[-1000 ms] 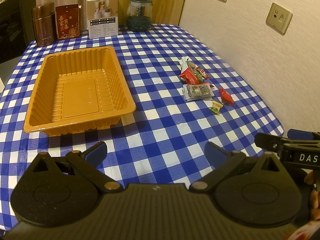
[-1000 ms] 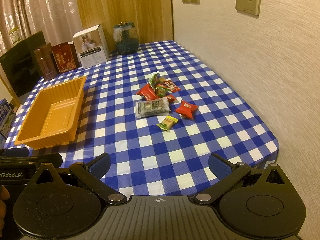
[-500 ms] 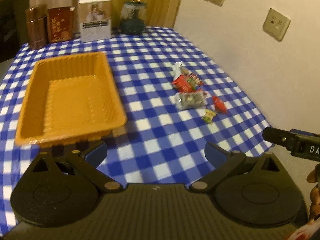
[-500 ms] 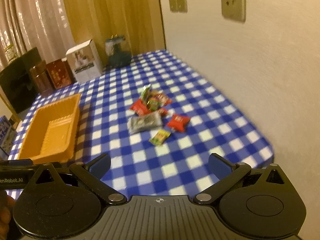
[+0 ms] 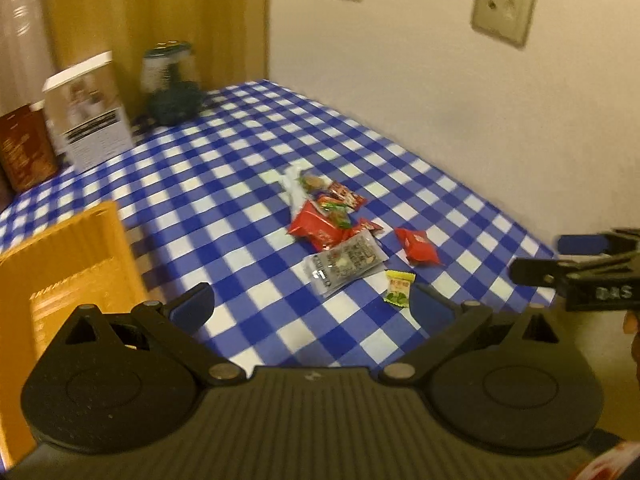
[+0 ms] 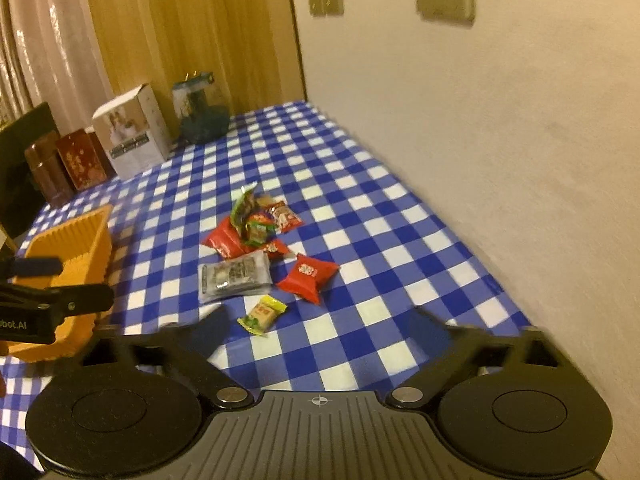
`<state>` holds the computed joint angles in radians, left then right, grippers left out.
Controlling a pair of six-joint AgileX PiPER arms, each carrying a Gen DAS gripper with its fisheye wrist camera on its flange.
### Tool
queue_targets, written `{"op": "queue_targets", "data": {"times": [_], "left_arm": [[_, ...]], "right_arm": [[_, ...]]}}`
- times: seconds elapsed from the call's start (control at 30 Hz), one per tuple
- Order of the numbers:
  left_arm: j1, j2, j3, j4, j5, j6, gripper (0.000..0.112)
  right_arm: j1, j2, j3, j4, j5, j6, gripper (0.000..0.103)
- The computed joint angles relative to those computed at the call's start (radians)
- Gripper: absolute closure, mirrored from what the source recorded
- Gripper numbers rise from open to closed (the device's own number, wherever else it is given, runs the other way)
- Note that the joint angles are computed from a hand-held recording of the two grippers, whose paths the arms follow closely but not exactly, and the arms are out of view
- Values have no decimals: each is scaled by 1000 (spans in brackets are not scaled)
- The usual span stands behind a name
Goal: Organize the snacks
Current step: 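Grasp the red square packet with the right tool while the left tool grasps the clear nut packet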
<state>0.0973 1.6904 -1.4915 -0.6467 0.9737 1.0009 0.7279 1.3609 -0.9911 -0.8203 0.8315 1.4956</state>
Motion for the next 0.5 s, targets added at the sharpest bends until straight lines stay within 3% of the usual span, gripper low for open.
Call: {"op": "queue_targets", "data": {"times": [0.13,0.27,0.5], "left_arm": [[-58,92,-71,66,-4,-37,21],[-96,159,-101,99,-43,-47,26],[-124,236,-148,130,-88,-78,26]], "right_arm": [[-102,48,27,9,-134,-41,25],[-203,117,28,10,-266,-56,37],[-318,264,-53,49,-394,-91,44]]}}
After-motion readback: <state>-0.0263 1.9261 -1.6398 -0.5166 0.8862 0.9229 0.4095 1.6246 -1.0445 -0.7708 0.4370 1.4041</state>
